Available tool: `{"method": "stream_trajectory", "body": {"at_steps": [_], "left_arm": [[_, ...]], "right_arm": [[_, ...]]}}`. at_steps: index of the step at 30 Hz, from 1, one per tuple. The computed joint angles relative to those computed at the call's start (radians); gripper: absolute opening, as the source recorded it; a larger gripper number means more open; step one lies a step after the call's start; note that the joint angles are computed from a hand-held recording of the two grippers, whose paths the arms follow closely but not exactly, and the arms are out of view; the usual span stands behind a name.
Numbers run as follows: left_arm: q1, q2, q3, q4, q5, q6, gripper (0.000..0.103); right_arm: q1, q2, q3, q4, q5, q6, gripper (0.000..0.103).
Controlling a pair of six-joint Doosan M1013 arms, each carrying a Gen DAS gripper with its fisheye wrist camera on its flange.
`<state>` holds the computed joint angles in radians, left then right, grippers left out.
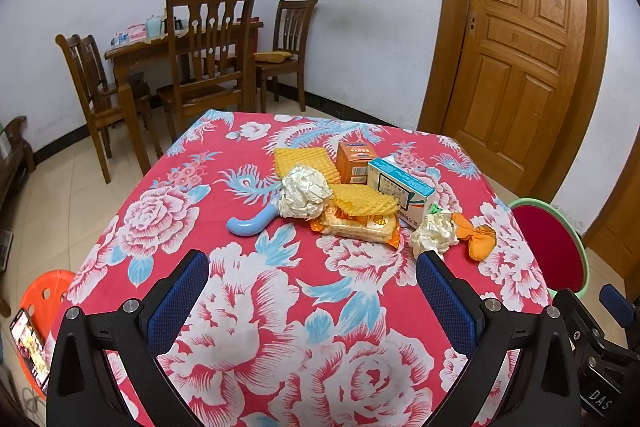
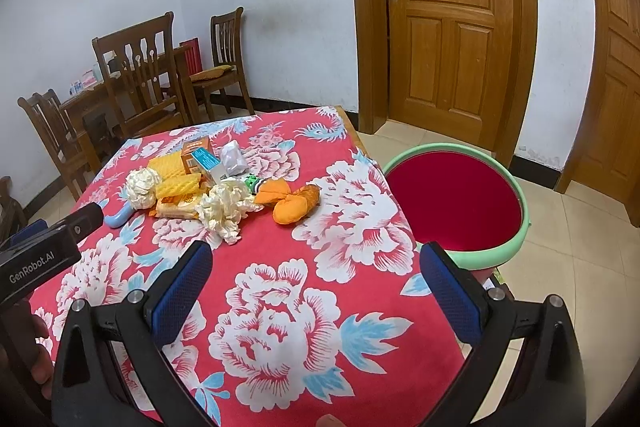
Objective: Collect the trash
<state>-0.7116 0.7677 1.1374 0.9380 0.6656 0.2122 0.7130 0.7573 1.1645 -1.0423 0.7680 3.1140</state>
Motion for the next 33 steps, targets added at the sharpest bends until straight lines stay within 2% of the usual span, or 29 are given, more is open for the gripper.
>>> {"method": "stream_trajectory", "body": {"at_steps": [33], "left_arm": [[0.000,0.000,0.000,-0.003,0.000,0.003,0.103]], "right_arm": [[0.000,0.001,-0.004,0.012,0.000,-0.009,0.102]]}}
